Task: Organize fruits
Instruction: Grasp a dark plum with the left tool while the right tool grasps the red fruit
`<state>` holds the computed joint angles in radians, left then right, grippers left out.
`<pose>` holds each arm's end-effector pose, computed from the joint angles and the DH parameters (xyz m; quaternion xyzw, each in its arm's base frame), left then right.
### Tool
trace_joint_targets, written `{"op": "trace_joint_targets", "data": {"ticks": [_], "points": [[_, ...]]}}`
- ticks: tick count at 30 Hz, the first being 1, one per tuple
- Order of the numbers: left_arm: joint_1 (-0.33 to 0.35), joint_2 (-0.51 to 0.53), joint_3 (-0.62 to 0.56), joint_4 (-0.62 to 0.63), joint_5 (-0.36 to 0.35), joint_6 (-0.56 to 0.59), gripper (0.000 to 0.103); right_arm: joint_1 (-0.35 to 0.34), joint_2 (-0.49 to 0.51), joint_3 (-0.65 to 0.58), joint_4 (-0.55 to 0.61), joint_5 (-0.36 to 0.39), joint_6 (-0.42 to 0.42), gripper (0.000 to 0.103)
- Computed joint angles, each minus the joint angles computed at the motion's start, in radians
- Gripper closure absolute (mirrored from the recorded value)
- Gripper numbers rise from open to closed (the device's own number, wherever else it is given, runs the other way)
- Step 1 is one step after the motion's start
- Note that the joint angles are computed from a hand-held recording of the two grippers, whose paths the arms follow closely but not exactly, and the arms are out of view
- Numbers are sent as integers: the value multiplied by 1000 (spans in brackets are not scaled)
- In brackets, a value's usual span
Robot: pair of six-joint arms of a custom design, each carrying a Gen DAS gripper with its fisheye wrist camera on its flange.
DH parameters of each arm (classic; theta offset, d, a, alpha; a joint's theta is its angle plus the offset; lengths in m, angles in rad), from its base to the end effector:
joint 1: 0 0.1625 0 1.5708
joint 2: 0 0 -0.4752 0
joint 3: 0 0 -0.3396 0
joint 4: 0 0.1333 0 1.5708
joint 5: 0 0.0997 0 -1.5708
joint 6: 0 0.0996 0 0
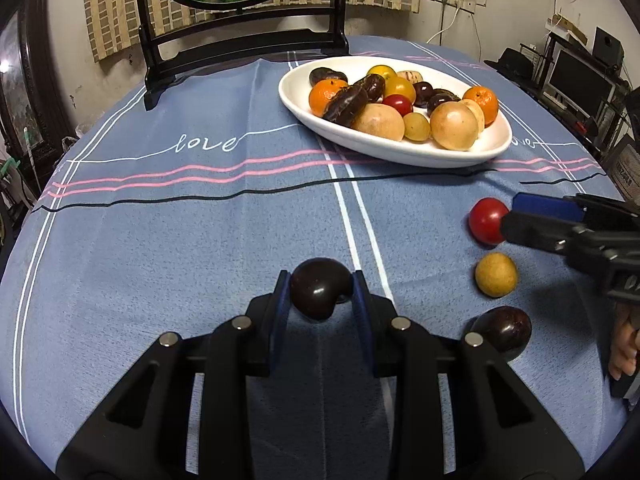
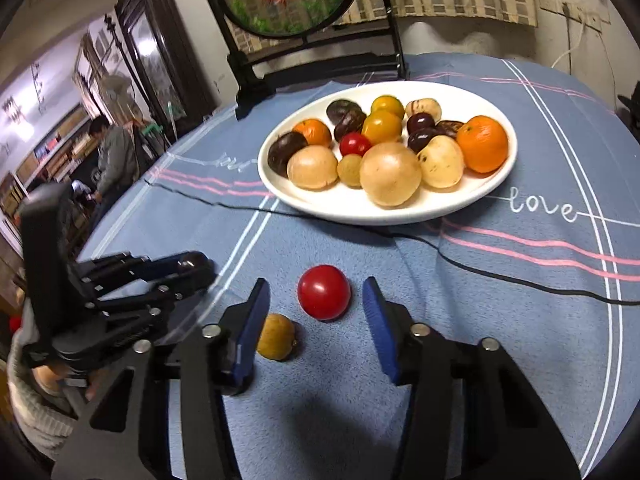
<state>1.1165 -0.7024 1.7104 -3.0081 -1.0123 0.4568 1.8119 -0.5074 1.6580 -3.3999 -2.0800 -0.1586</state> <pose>-0.1267 -0.6834 0.1470 0.3605 0.8693 -0.2044 0.2696 0.2461 -0.6460 0.0782 0.0990 -0.9111 0.3316 0.2240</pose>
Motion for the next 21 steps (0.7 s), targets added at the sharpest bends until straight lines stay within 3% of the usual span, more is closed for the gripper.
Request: {"op": "trace_joint_targets", "data": {"ticks": [2, 7, 17, 21], "points": [[0, 1, -1, 3, 1, -3, 72, 5, 15, -20, 20, -32, -15, 57], [-2, 4, 2, -4, 14, 5, 70, 10, 40, -52, 34, -86, -32, 68], [6, -4, -5, 18, -29, -14, 72, 0, 22, -26, 35, -55, 3, 72], [-6, -12, 35, -88, -44, 31, 72, 1, 5, 0, -16, -42, 11, 72]]}}
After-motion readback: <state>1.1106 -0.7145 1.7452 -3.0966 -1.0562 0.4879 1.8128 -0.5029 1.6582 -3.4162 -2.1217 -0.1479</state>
